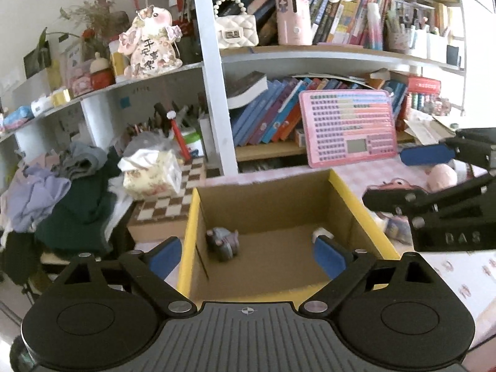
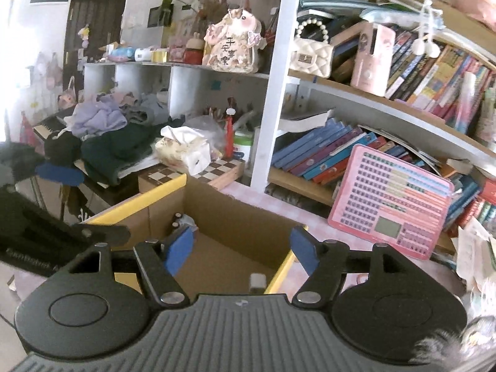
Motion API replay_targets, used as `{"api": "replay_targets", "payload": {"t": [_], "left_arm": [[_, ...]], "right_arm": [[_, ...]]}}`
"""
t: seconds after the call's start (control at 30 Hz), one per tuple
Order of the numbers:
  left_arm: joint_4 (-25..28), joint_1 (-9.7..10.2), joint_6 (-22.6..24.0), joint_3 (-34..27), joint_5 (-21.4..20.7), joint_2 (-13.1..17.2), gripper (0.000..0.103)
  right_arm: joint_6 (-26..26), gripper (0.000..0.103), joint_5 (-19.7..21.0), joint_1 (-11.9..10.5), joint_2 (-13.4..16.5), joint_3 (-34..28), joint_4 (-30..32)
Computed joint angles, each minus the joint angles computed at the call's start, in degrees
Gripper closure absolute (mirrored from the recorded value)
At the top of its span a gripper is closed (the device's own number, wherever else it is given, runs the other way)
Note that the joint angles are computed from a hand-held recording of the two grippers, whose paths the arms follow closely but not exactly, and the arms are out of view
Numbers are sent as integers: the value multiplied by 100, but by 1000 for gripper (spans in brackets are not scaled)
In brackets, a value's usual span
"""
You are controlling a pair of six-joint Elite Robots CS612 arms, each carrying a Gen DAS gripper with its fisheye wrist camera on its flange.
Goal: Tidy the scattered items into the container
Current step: 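Withdraw both tools from the box and move back toward the remaining items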
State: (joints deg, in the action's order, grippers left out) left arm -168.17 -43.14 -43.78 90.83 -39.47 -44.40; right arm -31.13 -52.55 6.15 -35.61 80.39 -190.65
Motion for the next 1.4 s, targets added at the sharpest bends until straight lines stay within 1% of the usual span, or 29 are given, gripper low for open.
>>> {"api": "replay_targets", "payload": {"t": [0.23,0.4,0.5,0.63,0.77,0.87,1.0,1.2,1.4], "left_arm": [[50,-207,-593,206,-44,-78,8],[128,-336,-838,327,24,-121,8],[262,-412,-982,403,25,-147,8],[460,-473,-1210,487,-185,-179,8],[655,-529,-1400,523,-457,-172,8],[740,-551,-1560,543,-746,-162,8],[759,-551,-1704,557,-1163,-135,8],[699,-548,-1730,551,-1501,-98,8],[611,-528,-1609,479,-1834,-25,8]], "right_arm": [[61,33,-78,-84,-240,633,-421],[218,30,-270,-126,-347,1035,-798],[279,28,-410,-158,-411,1264,-867],[222,27,-605,-198,-495,1528,-779],[343,25,-804,-218,-569,1749,-653],[489,23,-992,-219,-596,1861,-552],[567,20,-1298,-201,-635,1921,-234],[609,16,-1594,-201,-702,1995,290],[567,14,-1761,-227,-748,2090,342]]}}
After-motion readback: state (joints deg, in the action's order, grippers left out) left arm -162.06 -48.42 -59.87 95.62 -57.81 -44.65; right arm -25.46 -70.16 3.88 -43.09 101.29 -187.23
